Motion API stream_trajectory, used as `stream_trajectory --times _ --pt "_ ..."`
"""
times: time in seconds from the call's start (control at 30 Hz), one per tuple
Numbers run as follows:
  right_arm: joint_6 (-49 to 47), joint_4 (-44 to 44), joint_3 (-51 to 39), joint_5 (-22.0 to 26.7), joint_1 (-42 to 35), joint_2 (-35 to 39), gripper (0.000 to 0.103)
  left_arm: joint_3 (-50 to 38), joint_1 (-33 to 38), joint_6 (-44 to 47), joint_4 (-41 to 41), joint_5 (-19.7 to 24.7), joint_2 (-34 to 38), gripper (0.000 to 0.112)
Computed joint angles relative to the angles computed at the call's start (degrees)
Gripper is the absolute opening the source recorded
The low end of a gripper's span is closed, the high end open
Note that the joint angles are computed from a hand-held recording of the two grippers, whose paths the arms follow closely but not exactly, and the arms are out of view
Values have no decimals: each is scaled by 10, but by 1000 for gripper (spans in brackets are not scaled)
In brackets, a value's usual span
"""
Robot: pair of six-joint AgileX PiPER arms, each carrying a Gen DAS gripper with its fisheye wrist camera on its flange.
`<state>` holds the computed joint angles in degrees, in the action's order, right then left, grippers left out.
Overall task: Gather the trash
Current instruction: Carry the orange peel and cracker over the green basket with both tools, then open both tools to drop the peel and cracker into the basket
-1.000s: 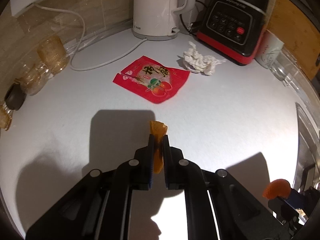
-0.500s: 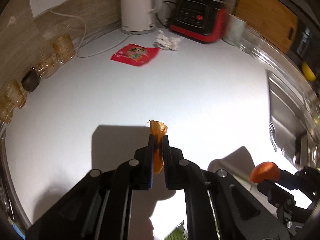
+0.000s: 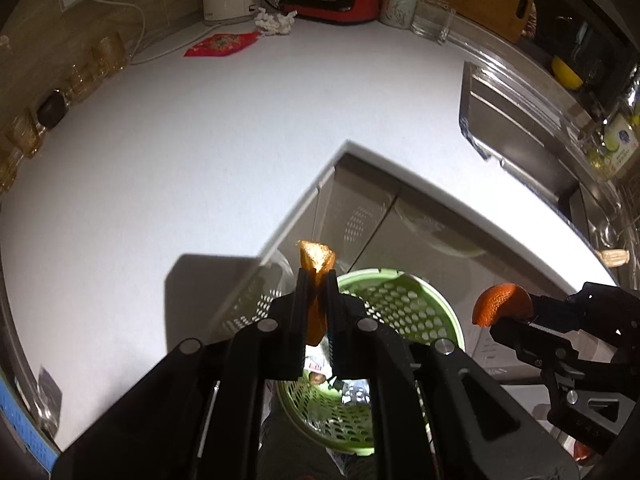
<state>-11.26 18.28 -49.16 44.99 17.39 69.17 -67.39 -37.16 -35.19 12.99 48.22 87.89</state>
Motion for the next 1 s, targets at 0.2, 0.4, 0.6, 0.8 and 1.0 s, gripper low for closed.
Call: stream_trajectory --times 0.2,0.4,0.6,0.8,1.0 --pt "8 -25 62 -17 25 -26 28 48 -41 -61 19 2 -24 8" --pt "1 -13 100 -32 26 -28 65 75 -72 -93 26 7 -33 8" --pt "-21 5 107 -20 -17 -48 77 84 -93 -99 13 0 -26 8" --pt "-38 3 98 -1 -68 -64 83 81 -111 -94 -7 -13 -10 8" --pt "-63 15 101 8 -109 -74 85 83 -113 -66 -46 -29 10 9"
